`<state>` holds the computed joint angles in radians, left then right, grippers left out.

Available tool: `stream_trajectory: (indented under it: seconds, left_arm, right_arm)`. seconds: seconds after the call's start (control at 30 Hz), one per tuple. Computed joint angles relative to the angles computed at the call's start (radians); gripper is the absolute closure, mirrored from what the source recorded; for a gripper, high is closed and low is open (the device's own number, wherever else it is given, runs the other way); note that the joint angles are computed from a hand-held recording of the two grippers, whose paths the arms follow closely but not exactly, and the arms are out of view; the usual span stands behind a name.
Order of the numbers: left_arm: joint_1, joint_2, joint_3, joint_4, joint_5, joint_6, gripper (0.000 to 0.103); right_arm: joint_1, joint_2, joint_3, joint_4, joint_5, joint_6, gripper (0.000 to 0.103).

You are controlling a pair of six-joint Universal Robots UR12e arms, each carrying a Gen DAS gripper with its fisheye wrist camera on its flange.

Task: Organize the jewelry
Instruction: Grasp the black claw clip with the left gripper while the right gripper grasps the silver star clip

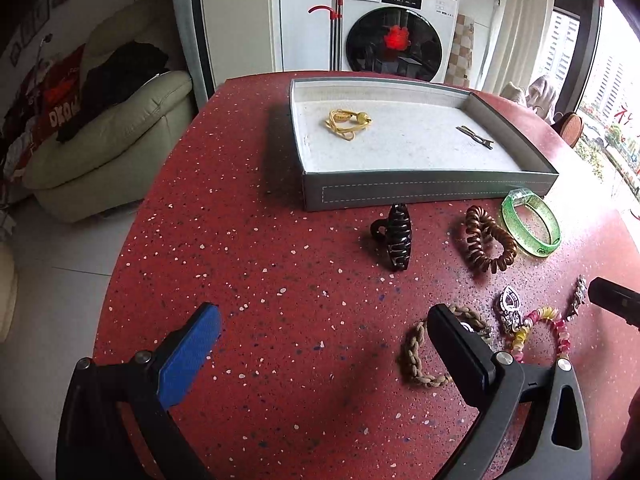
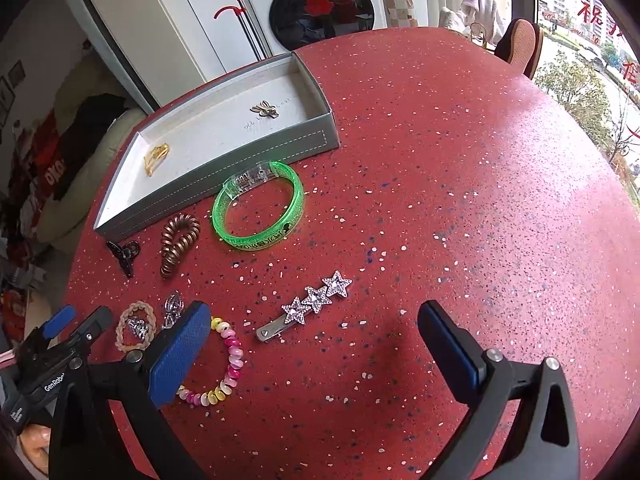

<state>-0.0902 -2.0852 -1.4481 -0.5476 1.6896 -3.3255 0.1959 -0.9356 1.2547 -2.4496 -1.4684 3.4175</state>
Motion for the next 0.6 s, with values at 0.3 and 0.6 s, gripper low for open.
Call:
stream_trajectory:
  seconds: [0.3,0.6]
  left_arm:
    - [-0.01,-0.054,0.083,0.008,0.015,0.004,0.0]
    - [-0.02,-0.086,0.127,-0.02,0.029,0.019,0.005]
  right_arm:
    - [0.025,0.03,-0.042,0.036,-0.101,0.082,0.011]
    - [0.056,0.036,-0.045,0.035,-0.24,0.014,0.032]
